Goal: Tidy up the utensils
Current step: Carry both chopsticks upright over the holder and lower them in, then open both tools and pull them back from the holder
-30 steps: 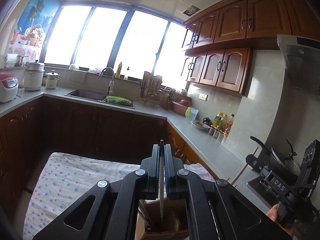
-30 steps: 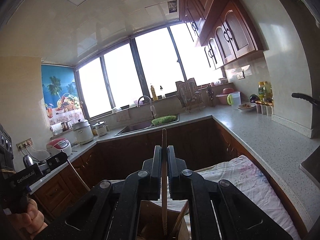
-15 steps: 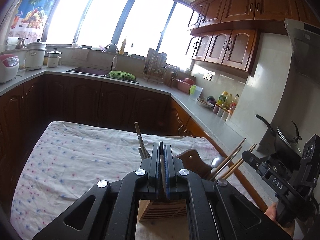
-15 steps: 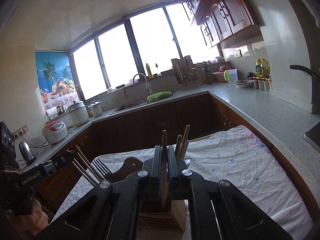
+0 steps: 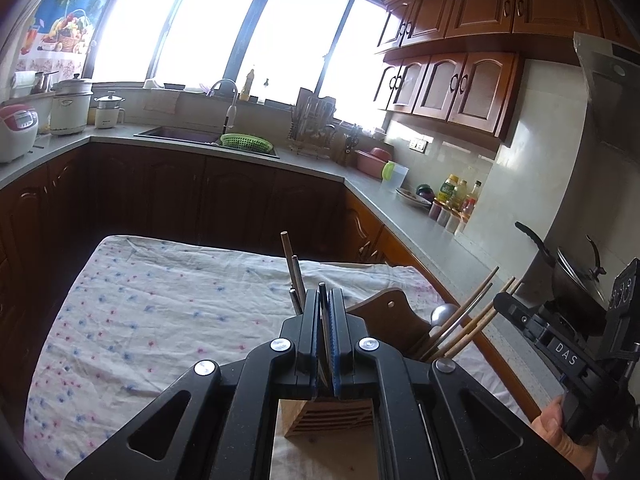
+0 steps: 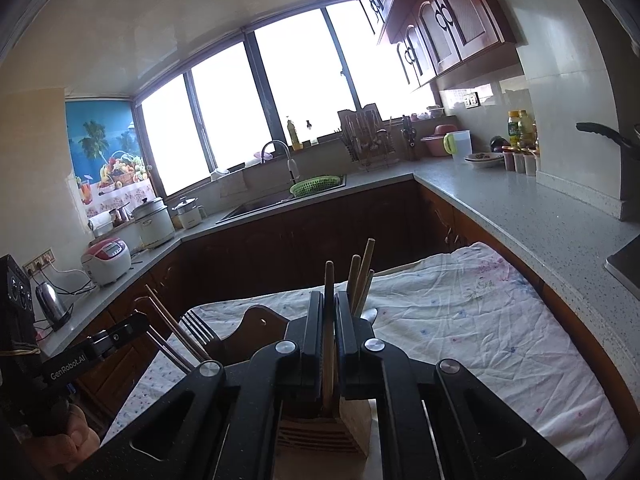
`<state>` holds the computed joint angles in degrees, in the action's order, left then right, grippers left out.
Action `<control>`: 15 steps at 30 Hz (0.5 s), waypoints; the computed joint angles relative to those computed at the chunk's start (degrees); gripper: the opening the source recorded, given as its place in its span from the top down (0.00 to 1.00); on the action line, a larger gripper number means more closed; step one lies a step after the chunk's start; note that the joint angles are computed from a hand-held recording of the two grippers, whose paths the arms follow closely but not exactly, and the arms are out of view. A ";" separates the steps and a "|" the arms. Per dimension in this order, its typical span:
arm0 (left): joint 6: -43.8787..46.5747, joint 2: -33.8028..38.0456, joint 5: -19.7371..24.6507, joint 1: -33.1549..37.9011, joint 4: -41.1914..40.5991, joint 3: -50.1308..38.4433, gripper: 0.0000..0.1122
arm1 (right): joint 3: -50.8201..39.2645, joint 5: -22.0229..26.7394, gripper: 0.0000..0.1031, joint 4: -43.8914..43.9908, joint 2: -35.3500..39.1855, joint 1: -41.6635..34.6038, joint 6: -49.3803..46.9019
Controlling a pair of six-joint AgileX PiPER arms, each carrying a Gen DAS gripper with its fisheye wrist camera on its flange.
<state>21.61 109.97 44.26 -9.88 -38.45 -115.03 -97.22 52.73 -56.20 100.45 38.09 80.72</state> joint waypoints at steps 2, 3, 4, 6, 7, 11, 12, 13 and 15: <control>-0.44 0.29 0.53 0.15 0.20 -0.64 0.98 | 0.59 -0.28 0.95 -0.18 -0.19 -0.18 0.53; -0.53 0.48 0.91 0.30 -0.01 -1.00 0.98 | 0.61 -0.23 0.95 -0.16 -0.21 -0.19 0.50; -0.90 0.71 1.37 0.39 0.05 -1.56 0.98 | 0.74 -0.20 0.95 -0.21 -0.27 -0.18 0.63; -1.88 1.05 2.49 0.45 0.70 -2.69 0.97 | 0.87 -0.20 0.94 0.09 -0.38 -0.27 0.66; -2.18 1.02 2.89 0.54 0.80 -2.92 0.95 | 0.98 -0.31 0.90 0.22 -0.49 -0.27 0.96; -0.17 -1.69 1.34 0.91 -1.18 0.75 0.81 | 2.56 -0.21 0.88 -1.51 -1.98 0.33 4.23; 0.27 -2.98 0.18 0.84 -1.11 2.57 0.77 | 2.98 -0.06 0.87 -2.10 -2.46 0.61 4.95; 1.08 -4.12 -0.50 1.04 -1.78 4.17 0.75 | 3.29 0.11 0.81 -2.66 -2.88 0.93 5.58; 3.17 -6.69 -1.76 1.66 -3.81 8.03 0.63 | 3.82 1.07 0.70 -3.91 -3.65 1.76 6.67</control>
<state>24.78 103.28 42.50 -8.22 -42.26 -107.00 -93.40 53.80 -60.11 96.80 39.85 87.39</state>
